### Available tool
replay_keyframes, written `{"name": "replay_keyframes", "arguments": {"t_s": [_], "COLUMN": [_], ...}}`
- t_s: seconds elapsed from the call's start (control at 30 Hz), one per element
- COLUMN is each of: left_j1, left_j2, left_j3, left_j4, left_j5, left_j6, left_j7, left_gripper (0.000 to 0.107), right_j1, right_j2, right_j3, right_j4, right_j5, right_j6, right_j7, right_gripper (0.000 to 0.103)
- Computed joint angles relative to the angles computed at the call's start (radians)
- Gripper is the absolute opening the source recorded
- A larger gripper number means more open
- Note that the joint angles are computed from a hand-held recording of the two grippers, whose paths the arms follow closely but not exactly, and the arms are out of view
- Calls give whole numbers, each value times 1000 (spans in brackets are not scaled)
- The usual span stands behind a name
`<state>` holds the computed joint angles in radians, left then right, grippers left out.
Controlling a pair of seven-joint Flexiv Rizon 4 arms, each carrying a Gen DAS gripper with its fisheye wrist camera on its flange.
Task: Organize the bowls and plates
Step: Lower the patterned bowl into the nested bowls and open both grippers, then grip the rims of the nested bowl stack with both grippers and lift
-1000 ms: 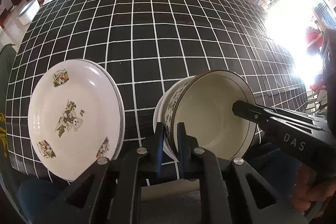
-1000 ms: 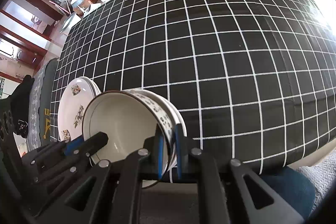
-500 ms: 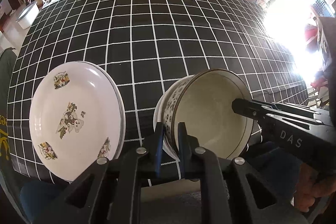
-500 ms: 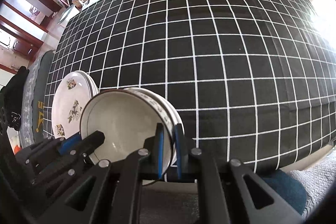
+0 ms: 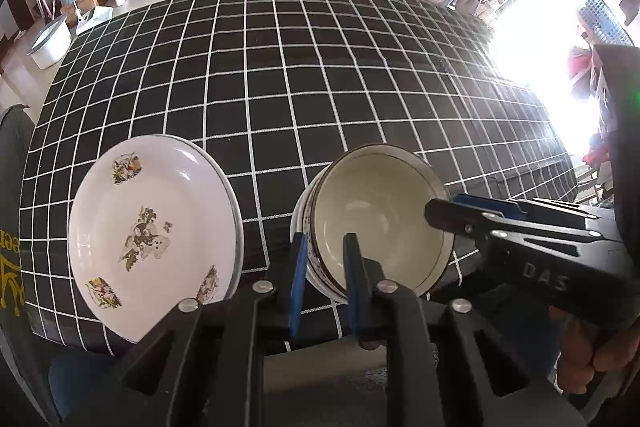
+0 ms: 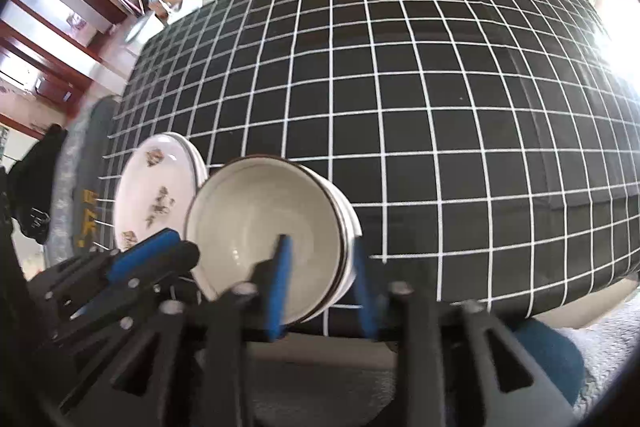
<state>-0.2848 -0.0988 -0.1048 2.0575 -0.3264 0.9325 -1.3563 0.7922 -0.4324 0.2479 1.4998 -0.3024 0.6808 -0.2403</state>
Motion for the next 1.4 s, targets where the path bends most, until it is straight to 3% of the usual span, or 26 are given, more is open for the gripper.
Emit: {"name": "replay_keyframes", "arguments": {"t_s": [0.13,0.2,0.27,0.4,0.8,1.07,1.4], "left_j1": [0,0,-1,-11,13,42,67], "left_j2": [19,28,42,70,24,-63,-133], "left_j3": [0,-2,-5,-3,7,-6,-23], "left_j4": [13,22,39,68,35,-16,-44], "left_j5": [-23,-51,-127,-235,-255,-273,-278], "left_j6": [9,14,10,2,-74,-116,-171], "left_j7": [31,62,117,221,277,284,311], "left_gripper": [30,42,47,67,67,67,67], "right_j1": [16,15,13,4,-11,-44,-64], "right_j2": [25,31,47,70,71,37,-5], "right_j3": [-16,-12,-8,2,9,11,28], "right_j4": [24,21,42,87,125,145,136], "right_j5": [-58,-64,-71,-76,-58,27,111], "right_j6": [-8,-29,-20,21,86,202,262], "right_j7": [36,33,39,73,113,160,130], "right_gripper": [62,69,73,80,80,80,80]}}
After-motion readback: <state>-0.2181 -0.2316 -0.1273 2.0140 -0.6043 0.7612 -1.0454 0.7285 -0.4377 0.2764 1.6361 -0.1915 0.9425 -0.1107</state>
